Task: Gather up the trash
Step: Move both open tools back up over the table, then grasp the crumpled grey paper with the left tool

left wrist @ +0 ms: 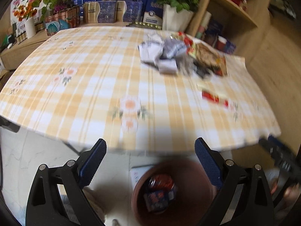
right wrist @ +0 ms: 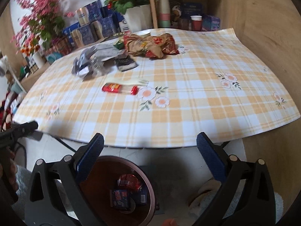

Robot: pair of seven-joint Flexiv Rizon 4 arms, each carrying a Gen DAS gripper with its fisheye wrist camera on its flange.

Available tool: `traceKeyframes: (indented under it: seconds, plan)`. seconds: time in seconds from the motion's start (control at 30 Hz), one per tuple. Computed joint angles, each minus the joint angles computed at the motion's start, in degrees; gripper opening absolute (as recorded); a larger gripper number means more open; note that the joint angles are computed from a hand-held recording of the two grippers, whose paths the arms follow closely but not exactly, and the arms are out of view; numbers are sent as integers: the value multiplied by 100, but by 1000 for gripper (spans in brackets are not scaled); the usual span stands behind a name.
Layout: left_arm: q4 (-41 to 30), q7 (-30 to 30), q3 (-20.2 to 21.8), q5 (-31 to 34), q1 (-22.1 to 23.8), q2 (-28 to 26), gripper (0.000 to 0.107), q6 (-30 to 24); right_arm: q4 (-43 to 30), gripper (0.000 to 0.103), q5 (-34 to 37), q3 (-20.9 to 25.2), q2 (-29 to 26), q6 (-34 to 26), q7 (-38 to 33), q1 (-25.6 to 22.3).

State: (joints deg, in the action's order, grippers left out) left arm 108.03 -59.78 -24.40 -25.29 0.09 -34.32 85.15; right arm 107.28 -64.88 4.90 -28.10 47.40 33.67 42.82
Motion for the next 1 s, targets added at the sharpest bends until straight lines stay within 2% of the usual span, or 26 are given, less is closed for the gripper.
traceKeyframes:
  seconds: [0.2,0.3,0.47,0.57,0.67,0.8,0.83,0.9,1.0]
  plan:
    - [-1508,-67,553,281,-702,-654,94,-526,170,97,-187,-69,164,75,210,-159]
    - [-2400,-228,1024,523,-1203,-1100,94,-820,259,97,-302,-67,236,151,349,-278]
    - [-4169,-810,1707,848,-1822,-1964,94,-1596,509,97,-1204,-202,359,688,1175,-555]
    - [-5291,-1201,2040,1093,-2030,-2508,94,-2238,607,97,-2030,-229,424,841,1911,-755]
    - [-6359,-1665,2307,1334,-2137,-3039,94,-2918,601,97,-2041,-90,403,802,1820,-941]
    - [-7080,-2045,2167,1393,-2031,-3411,93,-3343,599,97,-2272,-56,362,1096,1918,-1165]
    - [-7068,-2055,2054,1347,-1969,-3419,90,-3325,587,97,-2244,-44,346,1109,1821,-1190]
    - [-6891,-1897,1724,1153,-1793,-3366,49,-3250,543,97,-2120,-26,303,1096,1528,-1204]
    - [-6265,-1515,1277,803,-1503,-3102,39,-2874,456,97,-2046,-54,242,1176,1200,-1223]
